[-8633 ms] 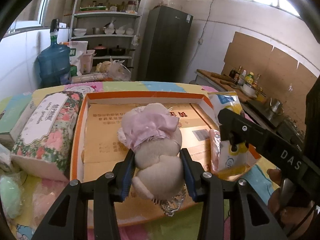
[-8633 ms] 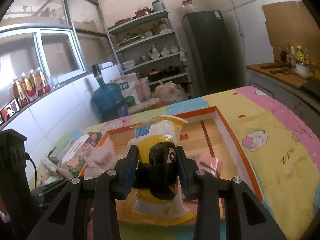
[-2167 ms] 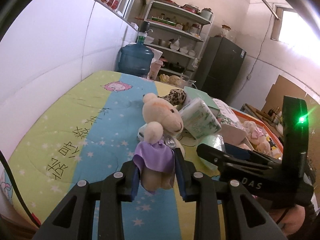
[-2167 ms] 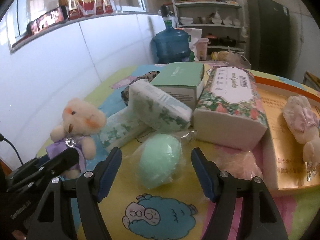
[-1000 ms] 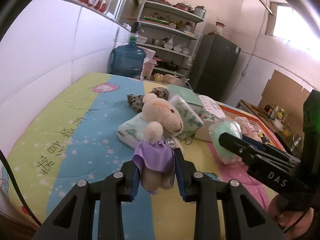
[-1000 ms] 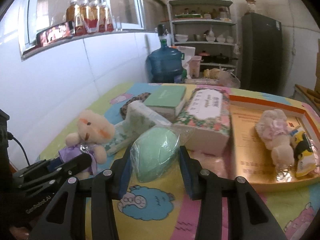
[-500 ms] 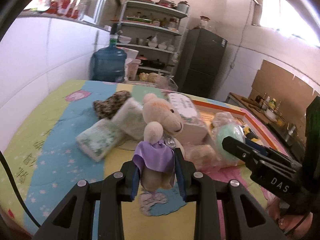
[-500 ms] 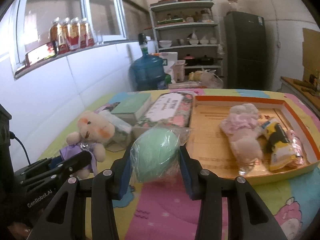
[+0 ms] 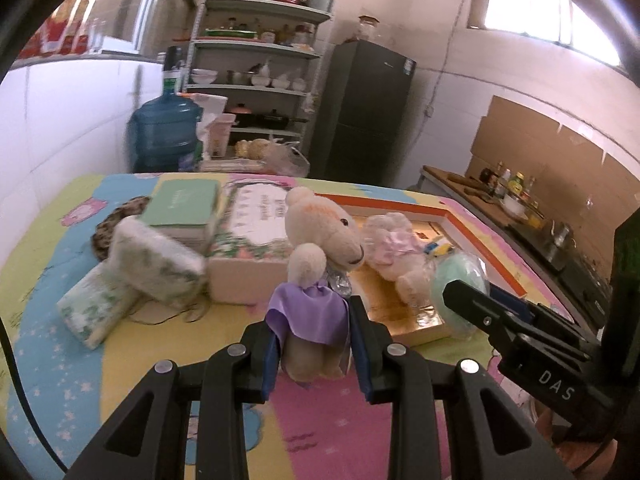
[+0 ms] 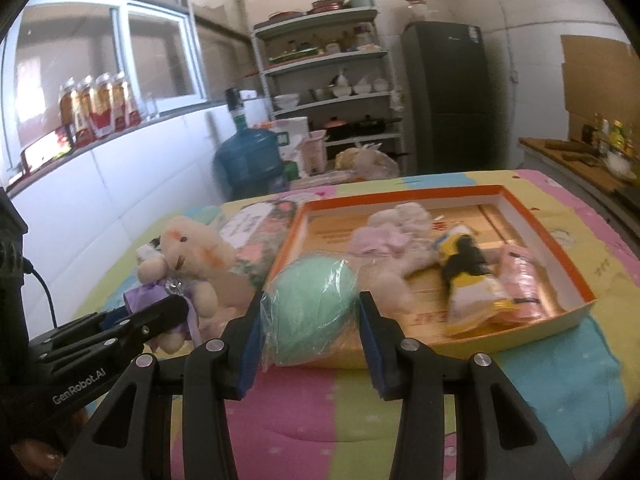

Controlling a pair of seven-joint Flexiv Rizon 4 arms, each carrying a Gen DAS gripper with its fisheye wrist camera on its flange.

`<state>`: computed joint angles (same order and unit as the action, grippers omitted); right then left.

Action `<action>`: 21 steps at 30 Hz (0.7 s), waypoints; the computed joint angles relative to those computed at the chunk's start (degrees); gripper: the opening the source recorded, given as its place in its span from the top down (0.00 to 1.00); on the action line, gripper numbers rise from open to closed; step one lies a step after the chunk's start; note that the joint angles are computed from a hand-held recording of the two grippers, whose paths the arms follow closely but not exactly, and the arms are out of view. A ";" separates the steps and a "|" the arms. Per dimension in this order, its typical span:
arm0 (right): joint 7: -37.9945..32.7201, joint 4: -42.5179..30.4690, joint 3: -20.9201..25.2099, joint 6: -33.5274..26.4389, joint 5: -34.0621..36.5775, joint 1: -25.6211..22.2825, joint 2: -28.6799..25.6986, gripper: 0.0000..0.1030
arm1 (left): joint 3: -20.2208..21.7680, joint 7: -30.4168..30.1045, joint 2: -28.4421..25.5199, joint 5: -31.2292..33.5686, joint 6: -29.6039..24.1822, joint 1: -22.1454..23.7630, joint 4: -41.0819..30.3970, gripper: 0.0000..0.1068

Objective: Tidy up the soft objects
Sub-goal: 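Carry the purple-dressed bear and green ball bag with both tools over the box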

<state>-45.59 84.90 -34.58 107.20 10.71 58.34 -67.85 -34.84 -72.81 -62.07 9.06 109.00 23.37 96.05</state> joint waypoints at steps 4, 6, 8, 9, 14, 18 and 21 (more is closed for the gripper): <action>0.15 1.71 -0.49 1.08 1.50 -0.14 0.37 0.56 | -0.03 1.14 -0.25 -0.41 -1.57 -2.07 -1.74 0.71; 0.11 2.38 -0.71 1.41 2.30 -0.21 0.49 0.56 | -0.11 1.95 -0.43 -0.82 -2.21 -3.14 -2.59 0.71; -0.04 3.30 -0.74 2.06 3.17 -0.38 0.66 0.56 | -0.27 2.84 -0.75 -1.28 -2.77 -4.09 -3.45 0.71; -0.14 3.75 -0.77 2.34 3.65 -0.46 0.75 0.56 | -0.34 3.25 -0.82 -1.60 -3.11 -4.62 -3.85 0.71; -0.81 5.37 -0.82 3.27 5.70 -1.02 1.18 0.56 | -1.52 6.00 -1.87 -3.32 -5.32 -6.90 -6.49 0.71; -1.23 6.33 -0.67 3.97 7.11 -1.79 1.43 0.56 | -1.94 7.82 -2.67 -4.88 -5.97 -8.87 -8.48 0.71; -1.49 6.64 -0.54 4.24 7.98 -2.60 1.51 0.56 | -1.81 9.19 -3.30 -6.13 -6.98 -10.60 -10.48 0.71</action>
